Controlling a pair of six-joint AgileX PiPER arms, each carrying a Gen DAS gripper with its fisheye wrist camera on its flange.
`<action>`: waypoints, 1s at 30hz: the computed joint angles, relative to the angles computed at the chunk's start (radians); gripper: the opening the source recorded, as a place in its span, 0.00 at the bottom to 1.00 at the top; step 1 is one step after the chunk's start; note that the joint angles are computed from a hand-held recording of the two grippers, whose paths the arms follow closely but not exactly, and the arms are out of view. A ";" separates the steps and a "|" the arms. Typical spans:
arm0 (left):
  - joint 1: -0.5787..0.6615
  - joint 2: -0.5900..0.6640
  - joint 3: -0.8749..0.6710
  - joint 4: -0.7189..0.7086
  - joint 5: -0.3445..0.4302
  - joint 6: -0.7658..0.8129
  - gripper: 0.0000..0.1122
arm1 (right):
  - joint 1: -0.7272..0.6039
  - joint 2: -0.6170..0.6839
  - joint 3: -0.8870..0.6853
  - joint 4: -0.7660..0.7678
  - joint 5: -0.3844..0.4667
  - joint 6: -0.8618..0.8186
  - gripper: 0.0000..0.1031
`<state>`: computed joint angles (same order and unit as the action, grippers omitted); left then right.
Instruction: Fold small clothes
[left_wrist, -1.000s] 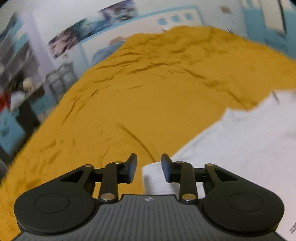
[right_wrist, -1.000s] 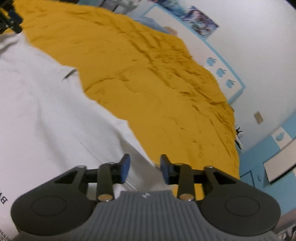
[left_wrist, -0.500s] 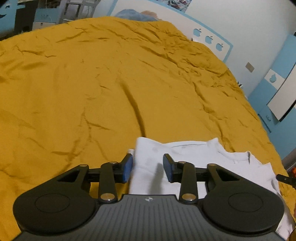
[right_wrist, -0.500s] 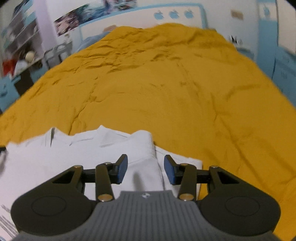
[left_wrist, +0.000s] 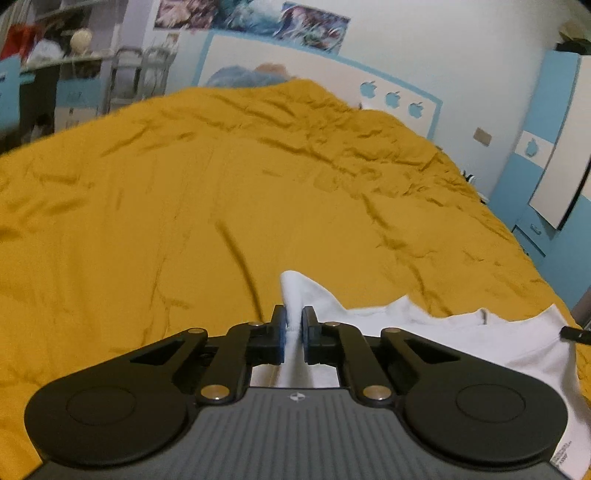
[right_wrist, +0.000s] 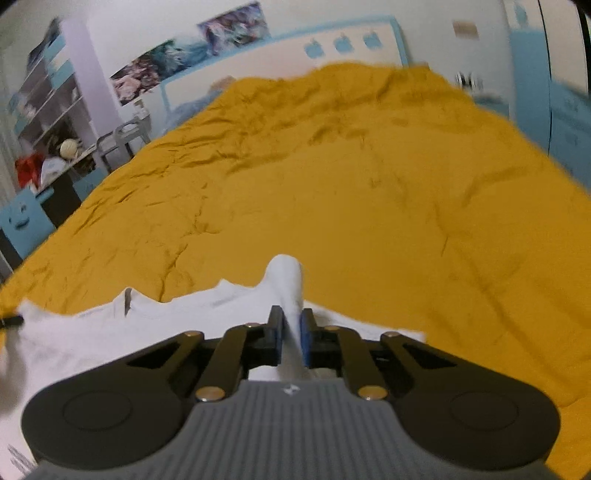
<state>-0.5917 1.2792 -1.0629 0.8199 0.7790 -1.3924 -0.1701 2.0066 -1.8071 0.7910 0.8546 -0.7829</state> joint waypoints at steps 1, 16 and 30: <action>-0.001 0.013 -0.025 0.006 0.002 0.007 0.07 | -0.002 -0.034 0.027 0.002 -0.014 -0.024 0.04; 0.142 0.305 -0.263 -0.039 -0.099 0.164 0.07 | -0.060 0.096 -0.294 -0.007 0.079 0.093 0.03; 0.155 0.302 -0.204 -0.122 0.008 0.187 0.39 | -0.015 0.146 -0.213 -0.215 -0.032 0.227 0.21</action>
<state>-0.4363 1.5813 -1.2664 0.6982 0.7872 -1.2054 -0.1853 2.1528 -2.0198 0.5755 0.8225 -0.5563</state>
